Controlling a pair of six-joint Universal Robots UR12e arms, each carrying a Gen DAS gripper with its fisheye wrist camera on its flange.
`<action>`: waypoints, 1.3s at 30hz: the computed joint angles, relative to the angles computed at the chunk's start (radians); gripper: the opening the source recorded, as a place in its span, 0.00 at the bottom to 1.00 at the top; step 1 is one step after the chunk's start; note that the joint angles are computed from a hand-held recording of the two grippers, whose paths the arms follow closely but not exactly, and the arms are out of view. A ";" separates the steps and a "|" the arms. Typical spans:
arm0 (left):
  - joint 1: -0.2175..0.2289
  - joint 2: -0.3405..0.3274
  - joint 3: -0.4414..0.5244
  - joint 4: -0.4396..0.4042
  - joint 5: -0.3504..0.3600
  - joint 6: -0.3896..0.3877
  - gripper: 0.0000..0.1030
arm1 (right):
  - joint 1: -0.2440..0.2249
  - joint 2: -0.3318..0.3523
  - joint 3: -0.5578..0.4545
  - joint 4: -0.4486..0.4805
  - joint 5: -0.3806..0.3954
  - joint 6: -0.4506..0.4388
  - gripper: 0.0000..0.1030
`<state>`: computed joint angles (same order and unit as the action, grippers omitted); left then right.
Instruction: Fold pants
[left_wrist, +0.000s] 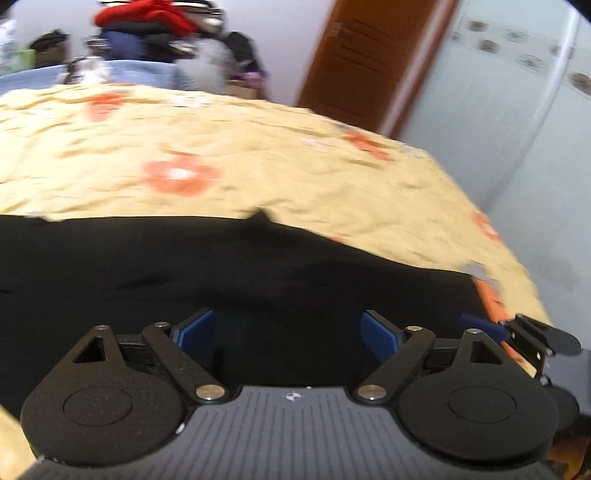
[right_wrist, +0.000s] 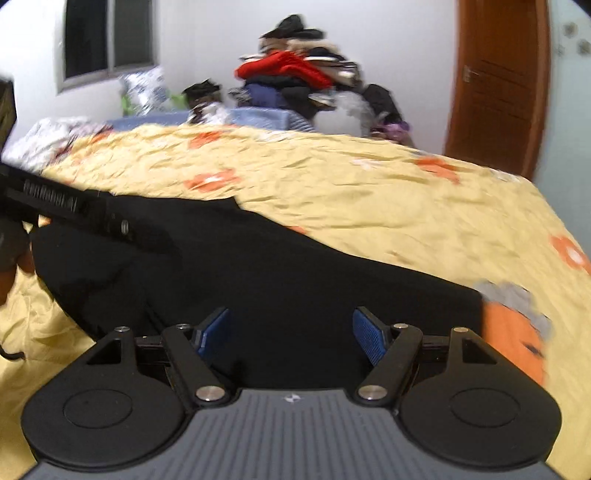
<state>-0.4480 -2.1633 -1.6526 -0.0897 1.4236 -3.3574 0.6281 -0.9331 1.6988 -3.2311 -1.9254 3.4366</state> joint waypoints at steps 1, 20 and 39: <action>0.007 0.003 0.000 -0.016 0.000 0.018 0.85 | -0.003 0.010 -0.020 0.029 0.027 -0.014 0.71; 0.068 -0.062 0.095 -0.306 -0.542 -0.004 0.85 | 0.049 0.030 -0.052 0.095 -0.075 -0.067 0.79; 0.101 0.119 -0.206 0.061 0.170 0.012 0.91 | 0.107 0.109 -0.190 0.103 -0.225 -0.195 0.84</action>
